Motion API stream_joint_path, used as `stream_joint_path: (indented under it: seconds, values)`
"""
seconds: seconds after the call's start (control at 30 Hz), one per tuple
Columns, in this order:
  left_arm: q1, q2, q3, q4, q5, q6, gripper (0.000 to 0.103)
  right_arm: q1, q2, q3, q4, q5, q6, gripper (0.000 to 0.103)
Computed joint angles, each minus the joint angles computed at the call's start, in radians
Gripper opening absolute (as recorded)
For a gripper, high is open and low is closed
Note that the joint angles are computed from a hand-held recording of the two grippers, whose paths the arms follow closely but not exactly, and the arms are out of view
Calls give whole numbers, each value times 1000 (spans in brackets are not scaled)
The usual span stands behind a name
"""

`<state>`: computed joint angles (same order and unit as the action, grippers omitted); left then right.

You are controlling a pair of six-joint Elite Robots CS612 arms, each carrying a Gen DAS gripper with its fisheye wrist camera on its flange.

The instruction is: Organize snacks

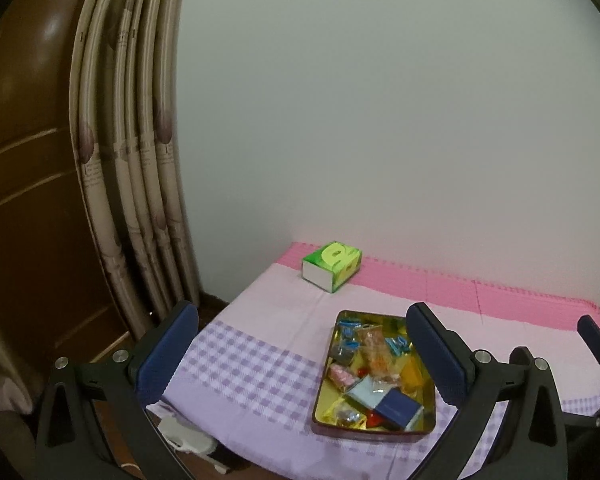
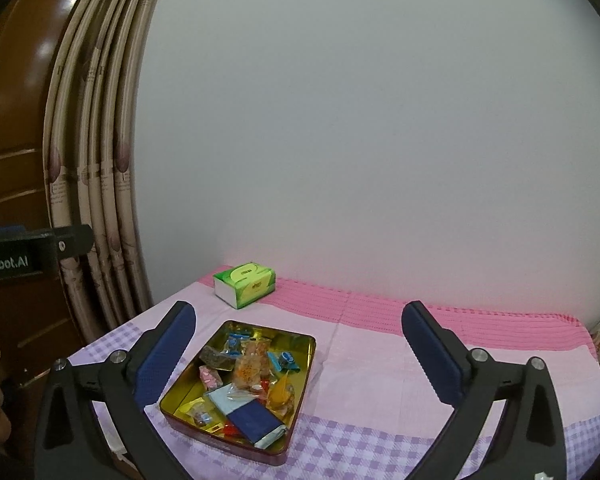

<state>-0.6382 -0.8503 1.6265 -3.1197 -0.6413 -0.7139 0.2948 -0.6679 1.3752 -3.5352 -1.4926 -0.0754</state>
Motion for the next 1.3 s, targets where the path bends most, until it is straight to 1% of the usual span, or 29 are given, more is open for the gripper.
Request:
stream_joint_path:
  seconds: [0.13, 0.37, 0.5, 0.67, 0.97, 1.3]
  values:
    - [-4, -5, 5, 13, 2, 0, 103, 1, -5, 6, 0, 5, -8, 103]
    - [-4, -1, 4, 26, -17, 15, 103, 2, -8, 11, 5, 9, -12, 103]
    - [-3, 0, 4, 35, -40, 11, 103, 5, -9, 12, 16, -8, -19, 103]
    - [-4, 3, 1, 42, -48, 15, 103, 6, -9, 17, 10, -19, -18, 103]
    - [-6, 4, -1, 49, -57, 15, 103, 4, -9, 19, 16, -20, -16, 103]
    - [2, 9, -11, 76, -91, 9, 103, 1, -5, 20, 31, -21, -10, 103]
